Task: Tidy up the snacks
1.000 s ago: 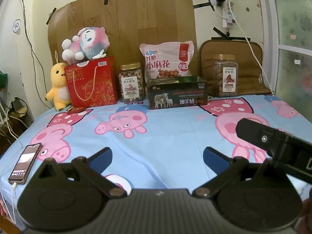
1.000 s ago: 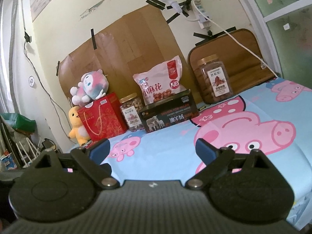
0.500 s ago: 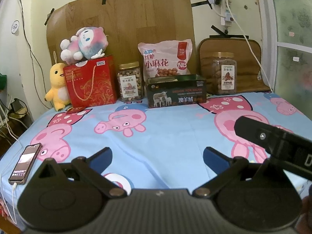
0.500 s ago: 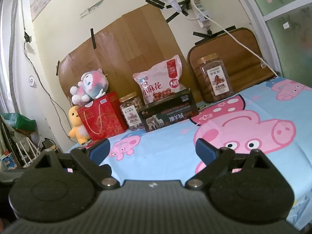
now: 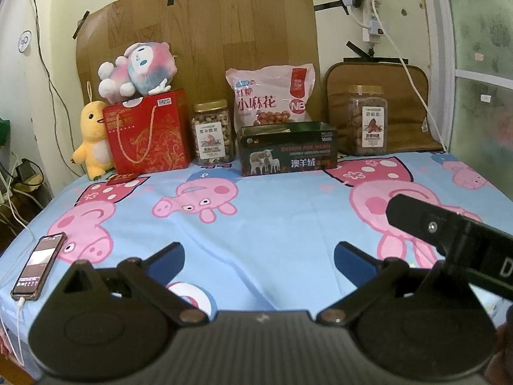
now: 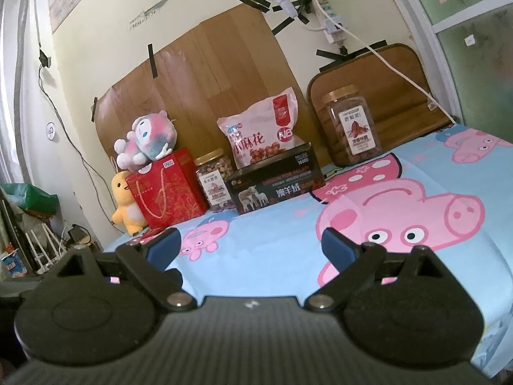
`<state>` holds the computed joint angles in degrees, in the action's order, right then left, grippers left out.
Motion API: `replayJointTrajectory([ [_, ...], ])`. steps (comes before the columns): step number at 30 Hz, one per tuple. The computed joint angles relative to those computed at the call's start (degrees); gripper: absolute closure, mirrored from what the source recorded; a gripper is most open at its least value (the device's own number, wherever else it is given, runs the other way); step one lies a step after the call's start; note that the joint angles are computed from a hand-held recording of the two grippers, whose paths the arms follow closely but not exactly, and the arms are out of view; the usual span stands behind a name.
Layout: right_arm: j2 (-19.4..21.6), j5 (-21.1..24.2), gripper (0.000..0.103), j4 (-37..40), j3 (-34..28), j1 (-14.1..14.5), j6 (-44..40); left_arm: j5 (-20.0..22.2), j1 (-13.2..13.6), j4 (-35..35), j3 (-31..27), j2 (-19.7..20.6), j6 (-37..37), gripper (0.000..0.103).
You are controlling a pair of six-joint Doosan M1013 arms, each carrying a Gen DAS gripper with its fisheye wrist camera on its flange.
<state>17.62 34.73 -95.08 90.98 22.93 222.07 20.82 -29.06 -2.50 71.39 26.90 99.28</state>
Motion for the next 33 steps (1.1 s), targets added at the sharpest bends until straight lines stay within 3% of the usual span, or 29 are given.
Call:
replayJointTrajectory([
  [14, 0.22, -0.19, 0.007, 0.45, -0.32, 0.05, -1.11, 0.14, 0.36, -0.90, -0.11, 0.09, -0.52, 0.000],
  [33, 0.29, 0.48, 0.007, 0.58, -0.28, 0.07, -0.96, -0.21, 0.15, 5.27, -0.16, 0.22, -7.60, 0.000],
])
